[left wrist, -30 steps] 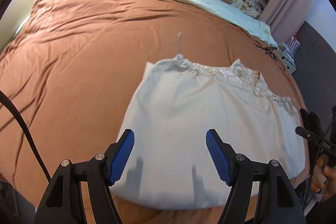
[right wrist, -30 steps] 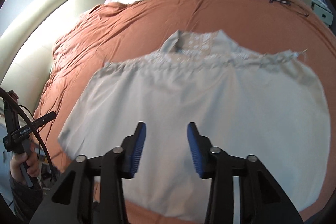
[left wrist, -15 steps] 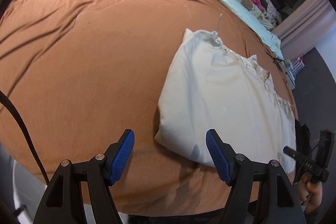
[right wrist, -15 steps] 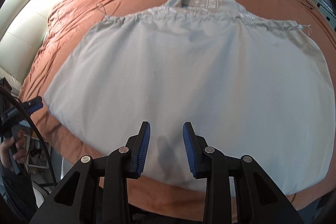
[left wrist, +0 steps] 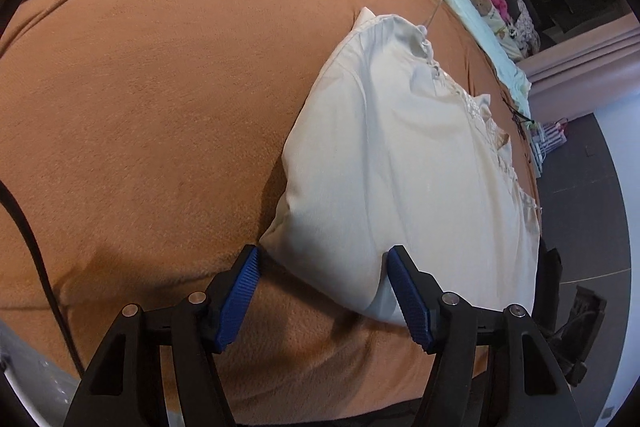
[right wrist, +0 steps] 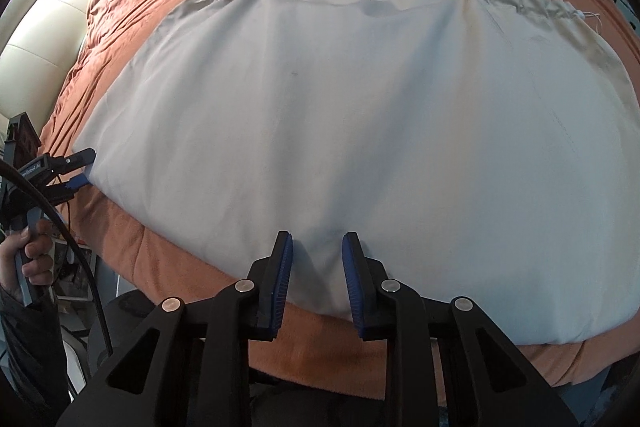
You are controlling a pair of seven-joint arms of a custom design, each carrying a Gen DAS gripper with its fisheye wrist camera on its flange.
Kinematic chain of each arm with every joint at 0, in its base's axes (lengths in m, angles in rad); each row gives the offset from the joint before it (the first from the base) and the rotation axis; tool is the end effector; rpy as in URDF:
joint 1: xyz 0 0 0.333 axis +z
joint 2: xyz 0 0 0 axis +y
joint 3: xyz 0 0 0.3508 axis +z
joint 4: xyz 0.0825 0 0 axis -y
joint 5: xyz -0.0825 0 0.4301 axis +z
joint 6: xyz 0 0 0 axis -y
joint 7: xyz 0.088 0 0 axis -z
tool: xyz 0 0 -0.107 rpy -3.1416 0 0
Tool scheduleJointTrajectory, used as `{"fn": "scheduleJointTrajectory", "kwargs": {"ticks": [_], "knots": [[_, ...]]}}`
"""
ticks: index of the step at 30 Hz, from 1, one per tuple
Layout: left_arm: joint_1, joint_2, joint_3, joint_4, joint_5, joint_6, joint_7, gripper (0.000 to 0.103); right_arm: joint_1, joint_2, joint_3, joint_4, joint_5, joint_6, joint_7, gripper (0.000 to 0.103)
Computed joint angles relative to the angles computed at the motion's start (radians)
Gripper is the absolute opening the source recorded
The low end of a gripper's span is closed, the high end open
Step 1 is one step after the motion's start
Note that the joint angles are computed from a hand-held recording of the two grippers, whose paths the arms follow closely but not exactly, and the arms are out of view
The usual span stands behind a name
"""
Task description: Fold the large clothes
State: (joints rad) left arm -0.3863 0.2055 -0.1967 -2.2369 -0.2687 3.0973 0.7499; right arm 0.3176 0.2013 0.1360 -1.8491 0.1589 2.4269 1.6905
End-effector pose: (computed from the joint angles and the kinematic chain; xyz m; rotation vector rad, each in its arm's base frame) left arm 0.5356 -0.3228 0.3518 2.5065 -1.4531 0.9883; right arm 0.6238 0.2986 0.4691 -2.1416 1.7056 -0.0648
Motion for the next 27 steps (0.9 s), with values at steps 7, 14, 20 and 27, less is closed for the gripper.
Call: {"fn": "scheduleJointTrajectory", "kwargs": {"ticks": [7,14,20,27], "knots": [[-0.052,0.010,0.064,0.011,0.063,0.000,-0.056,0.063,0.017,0.107,-0.018,0.112,-0.098,0.006,0.098,0.017],[-0.172,0.003,0.205,0.004,0.246,-0.011,-0.261,0.057,0.022,0.247,-0.032,0.282,-0.178,-0.004,0.172,0.008],[-0.174,0.026,0.227,0.037,0.339,-0.037,-0.390,0.057,0.004,0.347,-0.027,0.403,-0.180,0.000,0.183,0.001],[-0.188,0.034,0.245,0.024,0.305,0.040,-0.413,0.057,-0.022,0.390,-0.015,0.438,-0.155,0.043,0.148,0.000]]}}
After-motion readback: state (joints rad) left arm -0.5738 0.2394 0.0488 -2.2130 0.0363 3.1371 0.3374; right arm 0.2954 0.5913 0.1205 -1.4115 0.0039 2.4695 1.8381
